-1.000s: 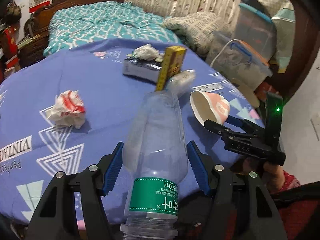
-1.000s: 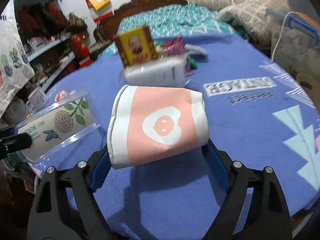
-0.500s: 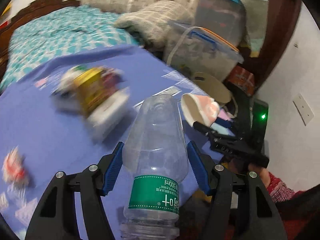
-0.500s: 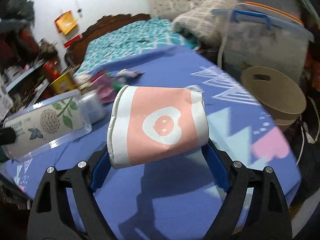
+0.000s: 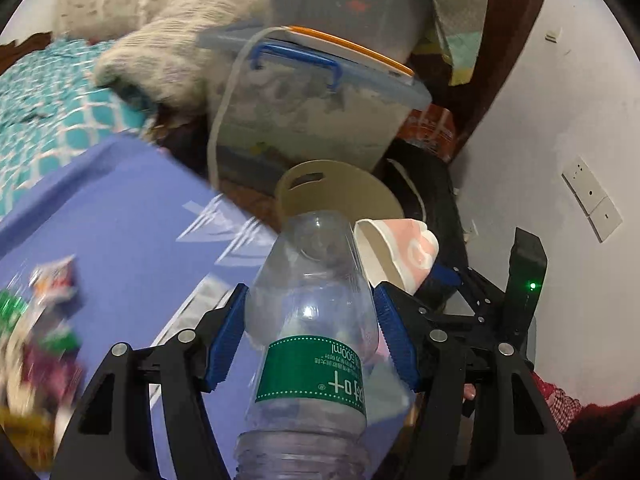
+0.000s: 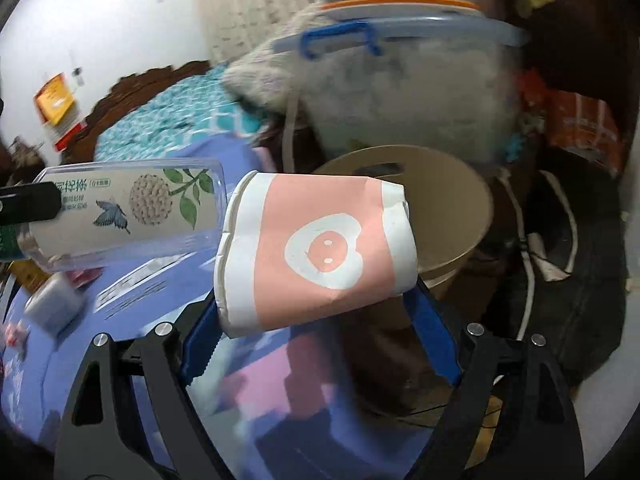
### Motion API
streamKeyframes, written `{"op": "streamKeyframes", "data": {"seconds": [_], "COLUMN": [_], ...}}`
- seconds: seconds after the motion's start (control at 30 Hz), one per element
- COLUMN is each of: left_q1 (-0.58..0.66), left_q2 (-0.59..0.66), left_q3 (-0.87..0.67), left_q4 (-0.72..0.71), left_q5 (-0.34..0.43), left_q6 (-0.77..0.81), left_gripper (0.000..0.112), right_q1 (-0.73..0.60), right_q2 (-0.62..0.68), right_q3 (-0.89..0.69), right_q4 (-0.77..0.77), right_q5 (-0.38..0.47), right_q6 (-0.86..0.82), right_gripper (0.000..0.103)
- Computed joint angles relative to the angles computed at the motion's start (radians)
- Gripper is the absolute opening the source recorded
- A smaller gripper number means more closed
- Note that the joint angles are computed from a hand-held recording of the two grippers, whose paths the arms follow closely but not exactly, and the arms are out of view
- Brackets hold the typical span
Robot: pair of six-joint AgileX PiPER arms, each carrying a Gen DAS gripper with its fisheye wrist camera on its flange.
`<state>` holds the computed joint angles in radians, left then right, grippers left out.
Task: Collect trash
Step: 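Carry bottle and cup over beige wastebasket and open both tools, then move both open tools back over the table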
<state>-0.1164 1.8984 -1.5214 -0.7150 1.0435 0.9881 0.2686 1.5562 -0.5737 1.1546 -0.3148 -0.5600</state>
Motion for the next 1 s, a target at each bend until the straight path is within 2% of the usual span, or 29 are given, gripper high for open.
{"op": "streamKeyframes", "data": {"seconds": [0.07,0.17,0.23,0.33,0.4,0.5,0.6,0.67,0.77,0.83,0.93,1.0], "left_q1": [-0.056,-0.136,-0.184,-0.217,-0.219,-0.173,-0.093,-0.028,0.122,0.217,0.420,0.570], "left_q2": [0.074,0.203,0.282,0.382,0.384,0.265,0.103,0.018,-0.104,-0.154,-0.210,-0.208], "left_q3": [-0.096,-0.263,-0.361,-0.504,-0.523,-0.358,-0.122,0.000,0.188,0.258,0.337,0.338], "left_q4": [0.026,0.081,0.132,0.173,0.186,0.072,-0.051,-0.103,-0.152,-0.154,-0.160,-0.153], "left_q5": [0.017,0.025,0.011,0.048,0.059,0.001,-0.060,-0.070,-0.054,-0.033,0.030,0.084], "left_q6": [-0.063,-0.177,-0.265,-0.372,-0.398,-0.266,-0.080,0.009,0.154,0.225,0.354,0.407], "left_gripper": [0.061,0.062,0.081,0.084,0.084,0.084,0.086,0.086,0.086,0.086,0.086,0.086], "right_q1": [-0.092,-0.162,-0.167,-0.133,-0.096,-0.041,0.053,0.126,0.237,0.295,0.366,0.424], "right_q2": [0.039,0.122,0.161,0.144,0.080,-0.008,-0.060,-0.059,-0.008,0.035,0.113,0.178], "right_q3": [-0.044,-0.135,-0.175,-0.170,-0.113,-0.032,0.010,0.012,-0.037,-0.094,-0.216,-0.321], "right_q4": [-0.047,0.038,0.151,0.300,0.260,0.199,0.218,0.204,0.174,0.154,0.117,0.157], "right_q5": [0.047,0.084,0.056,-0.003,-0.042,-0.060,-0.093,-0.108,-0.120,-0.111,-0.061,-0.038], "right_q6": [-0.011,-0.164,-0.285,-0.410,-0.325,-0.192,-0.132,-0.057,0.034,0.060,0.077,0.020], "right_gripper": [0.085,0.092,0.095,0.095,0.095,0.093,0.081,0.069,0.057,0.054,0.054,0.054]}}
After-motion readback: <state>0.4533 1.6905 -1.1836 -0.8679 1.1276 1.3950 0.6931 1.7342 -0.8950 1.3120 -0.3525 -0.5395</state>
